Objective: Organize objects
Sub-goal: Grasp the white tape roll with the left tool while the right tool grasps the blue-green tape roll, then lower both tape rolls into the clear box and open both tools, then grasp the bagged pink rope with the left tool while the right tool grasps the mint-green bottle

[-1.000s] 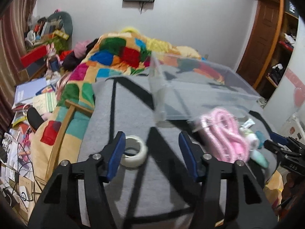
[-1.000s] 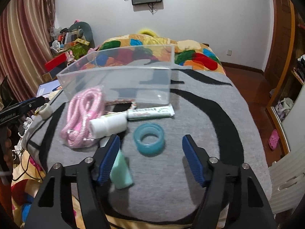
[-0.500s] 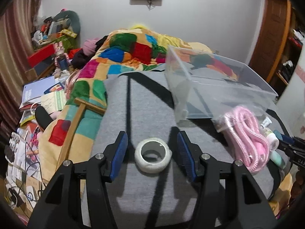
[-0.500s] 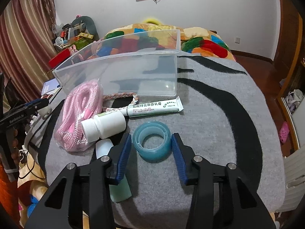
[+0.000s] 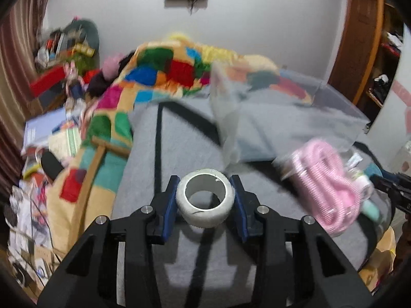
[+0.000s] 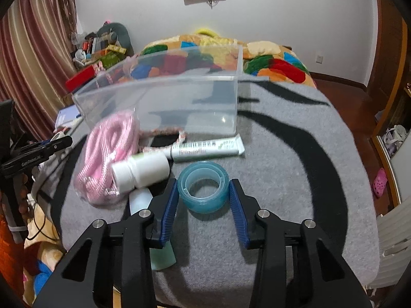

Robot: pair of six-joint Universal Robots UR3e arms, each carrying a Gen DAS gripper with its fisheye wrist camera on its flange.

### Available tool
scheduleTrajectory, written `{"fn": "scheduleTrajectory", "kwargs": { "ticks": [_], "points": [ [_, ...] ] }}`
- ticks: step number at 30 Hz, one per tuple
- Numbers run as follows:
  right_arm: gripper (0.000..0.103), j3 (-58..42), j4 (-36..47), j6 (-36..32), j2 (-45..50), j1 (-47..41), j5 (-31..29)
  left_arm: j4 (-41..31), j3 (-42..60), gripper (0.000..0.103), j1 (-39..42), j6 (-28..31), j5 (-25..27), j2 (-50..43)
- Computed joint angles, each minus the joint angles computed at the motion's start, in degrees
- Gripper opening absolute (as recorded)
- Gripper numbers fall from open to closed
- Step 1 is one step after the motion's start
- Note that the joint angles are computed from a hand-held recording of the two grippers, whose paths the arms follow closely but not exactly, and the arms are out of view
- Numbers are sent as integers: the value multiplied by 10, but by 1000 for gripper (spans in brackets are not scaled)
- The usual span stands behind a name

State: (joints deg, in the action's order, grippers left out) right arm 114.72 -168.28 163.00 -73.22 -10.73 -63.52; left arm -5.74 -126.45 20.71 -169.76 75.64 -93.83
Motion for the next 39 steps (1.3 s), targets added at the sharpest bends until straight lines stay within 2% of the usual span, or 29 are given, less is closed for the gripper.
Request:
{"fn": "scheduleTrajectory", "kwargs": {
  "ticks": [6,11,16,21,28,32,37,39],
  "points": [
    [36,-63,4,35,-8,-11,41,-20,78,39,-33,-14,-15,4],
    [36,-168,21,61,30,15,25,-58,187,39,-69,-26,-11,-57],
    [37,-330,123,71,121,55,-9,-133,295,39,-85,-30,-16,-136],
    [36,-467,209,70,209,87,-45,-192,388,39,-105,-33,12,-210],
    [37,-500,233,50,243,108,-70,-208,421,40,-126,-32,39,-239],
    [37,-492,219,44,240,115,-88,-195,410,54,-136,-29,55,-232],
    [39,-457,200,40,212,109,-77,-159,372,66,-141,-27,62,-199],
    [43,-419,179,36,185,102,-66,-142,348,75,-144,-24,68,-178]
  ]
}}
